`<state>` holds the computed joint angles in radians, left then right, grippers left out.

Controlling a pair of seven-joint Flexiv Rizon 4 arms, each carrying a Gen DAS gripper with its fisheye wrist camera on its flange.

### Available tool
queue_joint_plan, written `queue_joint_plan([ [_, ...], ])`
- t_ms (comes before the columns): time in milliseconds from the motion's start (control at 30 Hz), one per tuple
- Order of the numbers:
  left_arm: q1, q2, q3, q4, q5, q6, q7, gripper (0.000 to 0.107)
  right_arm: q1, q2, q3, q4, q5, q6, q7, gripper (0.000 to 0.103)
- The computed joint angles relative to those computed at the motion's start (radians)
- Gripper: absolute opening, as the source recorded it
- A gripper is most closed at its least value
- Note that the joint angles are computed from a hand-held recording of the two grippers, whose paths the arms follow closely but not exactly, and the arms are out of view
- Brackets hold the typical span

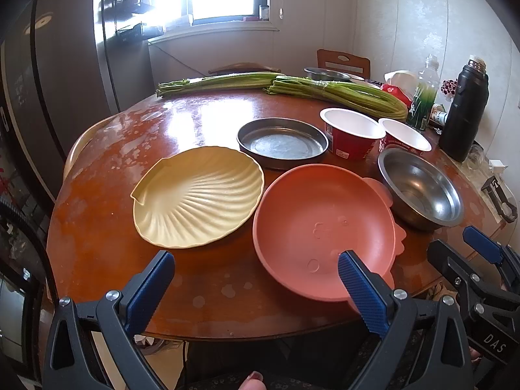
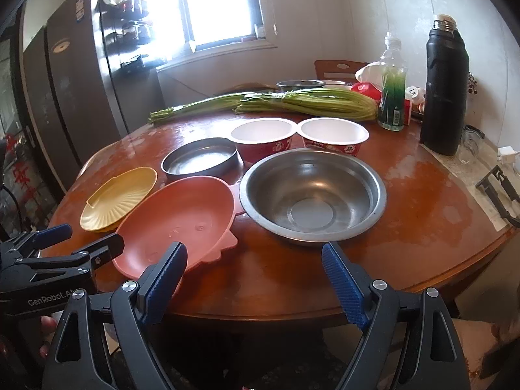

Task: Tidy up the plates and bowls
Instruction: 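Move the left gripper toward the yellow shell-shaped plate, then grasp the rim of the yellow shell plate with the left gripper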

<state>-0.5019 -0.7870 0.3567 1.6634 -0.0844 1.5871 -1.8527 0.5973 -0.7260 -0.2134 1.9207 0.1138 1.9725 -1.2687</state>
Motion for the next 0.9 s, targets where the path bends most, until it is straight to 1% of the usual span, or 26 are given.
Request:
queue_joint_plan([
  [67,0.003,0.001,-0.003,0.000,0.000,0.000,0.000,0.101,0.000,0.000,0.000,-0.003,0.003,0.001,0.002,0.086],
  [367,0.009,0.004,-0.001,0.011,-0.006,0.008,-0.008,0.101,-0.041,0.004,0.048,-0.013,-0.040,0.009,-0.002,0.086],
  [433,0.015,0.008,-0.003,0.017,-0.010,0.007,-0.010,0.101,-0.063,0.005,0.070,-0.026,-0.070,0.017,-0.018,0.086],
  [500,0.027,0.014,-0.006,0.027,-0.018,0.008,-0.018,0.101,-0.054,0.003,0.062,-0.045,-0.083,0.007,-0.033,0.086],
  [533,0.037,0.019,-0.014,0.036,-0.021,0.015,-0.019,0.101,-0.063,0.001,0.073,-0.058,-0.096,0.006,-0.038,0.086],
  [633,0.042,0.027,0.004,0.059,-0.037,0.035,-0.036,0.101,-0.080,-0.010,0.096,-0.103,-0.146,-0.030,-0.053,0.086],
  [700,0.049,0.032,0.013,0.075,-0.051,0.038,-0.045,0.101,-0.127,-0.023,0.156,-0.143,-0.204,-0.057,-0.055,0.086],
  [800,0.081,0.040,0.000,0.098,-0.068,0.048,-0.044,0.101,-0.176,-0.046,0.223,-0.202,-0.278,-0.110,-0.043,0.086],
  [833,0.095,0.043,-0.009,0.107,-0.072,0.057,-0.041,0.101,-0.205,-0.056,0.264,-0.225,-0.310,-0.130,-0.040,0.086],
  [900,0.118,0.044,-0.022,0.118,-0.086,0.064,-0.036,0.101,-0.223,-0.075,0.295,-0.269,-0.354,-0.167,-0.036,0.086],
])
